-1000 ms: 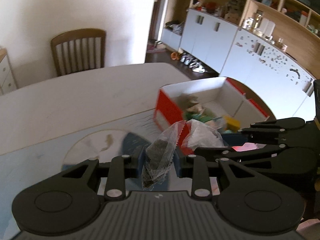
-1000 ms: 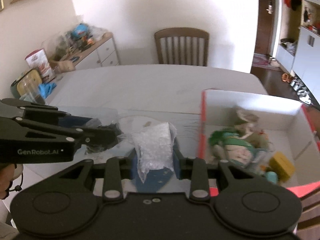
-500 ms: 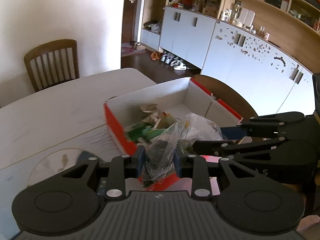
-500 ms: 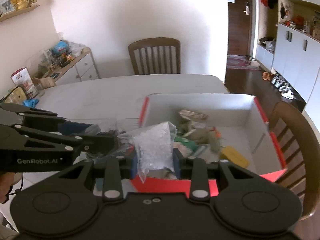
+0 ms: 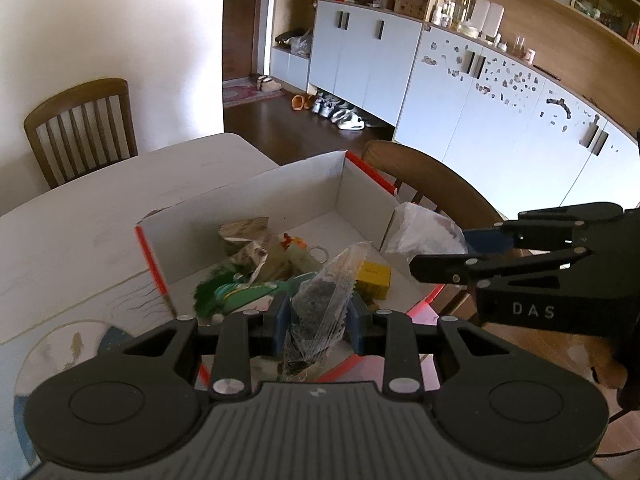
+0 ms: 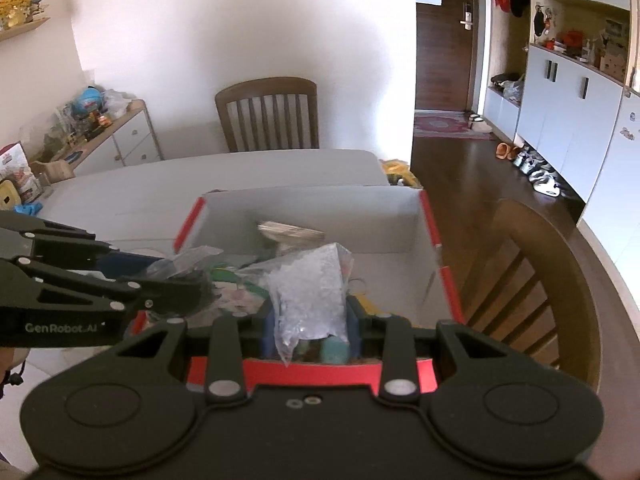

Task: Organize objects
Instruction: 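Carry the dark bag and crystal bag with both grippers over the red box, then open the right gripper to drop the crystal bag while the left releases the dark bag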

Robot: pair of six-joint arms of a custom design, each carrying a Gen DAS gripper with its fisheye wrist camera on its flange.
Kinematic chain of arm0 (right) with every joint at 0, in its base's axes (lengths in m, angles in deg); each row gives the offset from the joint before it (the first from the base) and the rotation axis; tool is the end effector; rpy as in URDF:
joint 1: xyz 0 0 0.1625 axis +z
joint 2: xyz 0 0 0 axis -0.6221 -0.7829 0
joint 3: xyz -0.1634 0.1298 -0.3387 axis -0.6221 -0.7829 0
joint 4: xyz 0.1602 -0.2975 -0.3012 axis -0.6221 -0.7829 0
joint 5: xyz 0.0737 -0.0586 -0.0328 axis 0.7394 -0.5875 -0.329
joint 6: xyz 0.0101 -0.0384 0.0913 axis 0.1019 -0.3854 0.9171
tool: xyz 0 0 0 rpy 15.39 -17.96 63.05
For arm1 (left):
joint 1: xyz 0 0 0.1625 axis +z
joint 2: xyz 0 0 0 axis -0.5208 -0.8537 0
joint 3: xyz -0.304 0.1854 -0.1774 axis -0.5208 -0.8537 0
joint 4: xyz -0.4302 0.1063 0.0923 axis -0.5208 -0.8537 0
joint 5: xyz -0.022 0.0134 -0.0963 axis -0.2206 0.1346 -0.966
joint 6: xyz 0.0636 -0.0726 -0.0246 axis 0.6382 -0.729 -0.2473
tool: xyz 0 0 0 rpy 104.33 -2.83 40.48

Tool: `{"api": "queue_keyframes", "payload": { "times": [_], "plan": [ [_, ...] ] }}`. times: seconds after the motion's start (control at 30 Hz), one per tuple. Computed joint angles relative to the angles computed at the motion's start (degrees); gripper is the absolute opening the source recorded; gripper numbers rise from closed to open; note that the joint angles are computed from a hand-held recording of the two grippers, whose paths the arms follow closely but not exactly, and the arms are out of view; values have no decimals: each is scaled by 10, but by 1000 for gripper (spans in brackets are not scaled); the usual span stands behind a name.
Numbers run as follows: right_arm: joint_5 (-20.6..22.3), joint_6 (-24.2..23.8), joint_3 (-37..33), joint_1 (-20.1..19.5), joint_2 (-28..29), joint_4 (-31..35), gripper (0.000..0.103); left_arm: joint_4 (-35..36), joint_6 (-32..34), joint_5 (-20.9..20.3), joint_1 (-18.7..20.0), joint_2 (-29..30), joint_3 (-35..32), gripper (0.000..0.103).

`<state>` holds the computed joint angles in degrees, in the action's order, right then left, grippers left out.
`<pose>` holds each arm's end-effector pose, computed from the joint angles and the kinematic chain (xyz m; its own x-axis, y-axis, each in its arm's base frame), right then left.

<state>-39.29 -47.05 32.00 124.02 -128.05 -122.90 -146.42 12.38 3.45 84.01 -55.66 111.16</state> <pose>0.0437 -0.6045 0.2958 -0.7699 0.1048 0.6295 -0.4102 0.6743 -0.6140 -0.3426 -0.7251 -0.0021 -0.5587 0.7229 -0.4066 0.8207 0.5527 -0.1450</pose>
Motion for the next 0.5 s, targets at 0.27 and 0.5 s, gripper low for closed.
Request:
{"api": "queue_keyframes", "payload": {
  "times": [0.27,0.5],
  "plan": [
    [7,-13,-42,-25,14,36,33,38,-15,12,-1,50,-65,30],
    [-5,-19,-95,-39,50,85,33,78,-32,33,-1,91,-115,30]
  ]
}}
